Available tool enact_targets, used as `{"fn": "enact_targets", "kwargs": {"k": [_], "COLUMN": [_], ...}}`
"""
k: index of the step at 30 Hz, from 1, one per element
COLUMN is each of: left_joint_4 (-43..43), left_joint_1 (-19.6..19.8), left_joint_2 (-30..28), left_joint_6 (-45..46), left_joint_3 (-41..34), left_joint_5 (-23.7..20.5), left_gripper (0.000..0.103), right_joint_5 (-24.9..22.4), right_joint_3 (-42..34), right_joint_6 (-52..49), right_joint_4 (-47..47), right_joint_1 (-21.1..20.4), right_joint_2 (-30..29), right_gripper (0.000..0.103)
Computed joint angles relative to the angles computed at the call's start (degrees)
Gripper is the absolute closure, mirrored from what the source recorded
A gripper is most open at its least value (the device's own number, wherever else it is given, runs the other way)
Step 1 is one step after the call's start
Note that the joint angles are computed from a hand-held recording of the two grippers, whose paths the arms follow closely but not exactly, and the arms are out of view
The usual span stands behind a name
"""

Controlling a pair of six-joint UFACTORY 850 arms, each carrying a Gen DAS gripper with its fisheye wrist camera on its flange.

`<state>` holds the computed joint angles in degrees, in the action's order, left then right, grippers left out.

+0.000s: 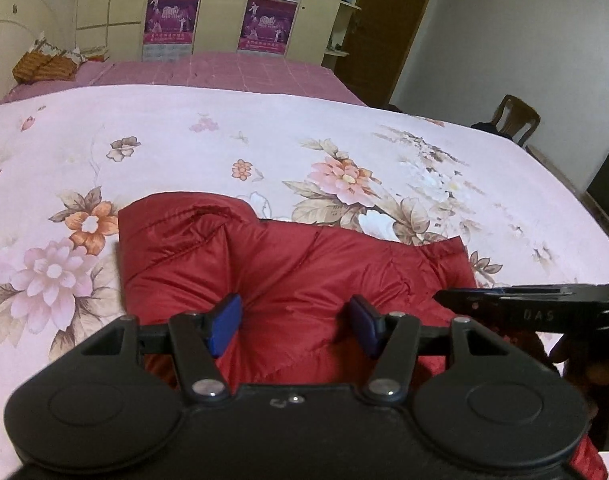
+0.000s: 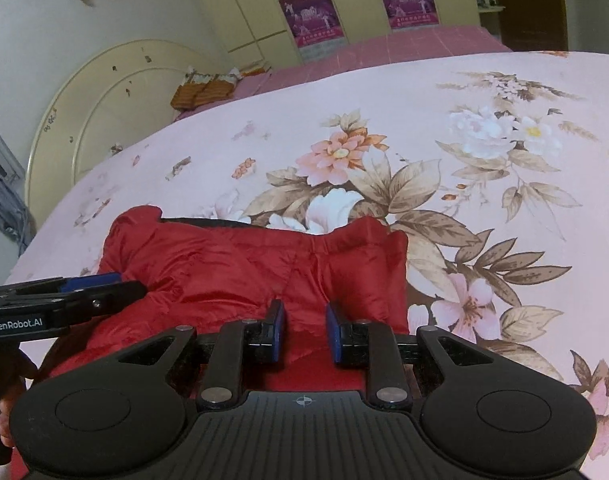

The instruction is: Fold large clothes

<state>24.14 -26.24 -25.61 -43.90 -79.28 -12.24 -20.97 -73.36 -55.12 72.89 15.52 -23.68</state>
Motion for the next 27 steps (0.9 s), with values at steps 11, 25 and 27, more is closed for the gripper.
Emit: {"fn": "enact_targets", "kwargs": {"k": [11,25,27], "left_joint_4": [19.47,33.38,34.15], "left_joint_1": [-3.44,-12.95,-14.0], "left_joint_2": [3.06,12.87,14.19], "left_joint_6": [-22.73,-41.79,-45.3], "left_joint_3": [1.3,10.6,12.61], "left_joint_5": [-4.95,-12.5,-12.92], "left_gripper": [0.046,0.046,0.046], "right_joint_5": [-2.49,-7.04,-6.56], "right_joint_3": [5.43,14.82,15.45], "right_joint_6": [-8.67,-15.72,-14.45], "right_joint_4": [7.96,7.75,5.0], "right_joint_1": [-1.48,-1.29,-0.78], "right_joint_2": [7.44,17.68,17.67], "right_gripper": [0.079,0.079,0.079]}}
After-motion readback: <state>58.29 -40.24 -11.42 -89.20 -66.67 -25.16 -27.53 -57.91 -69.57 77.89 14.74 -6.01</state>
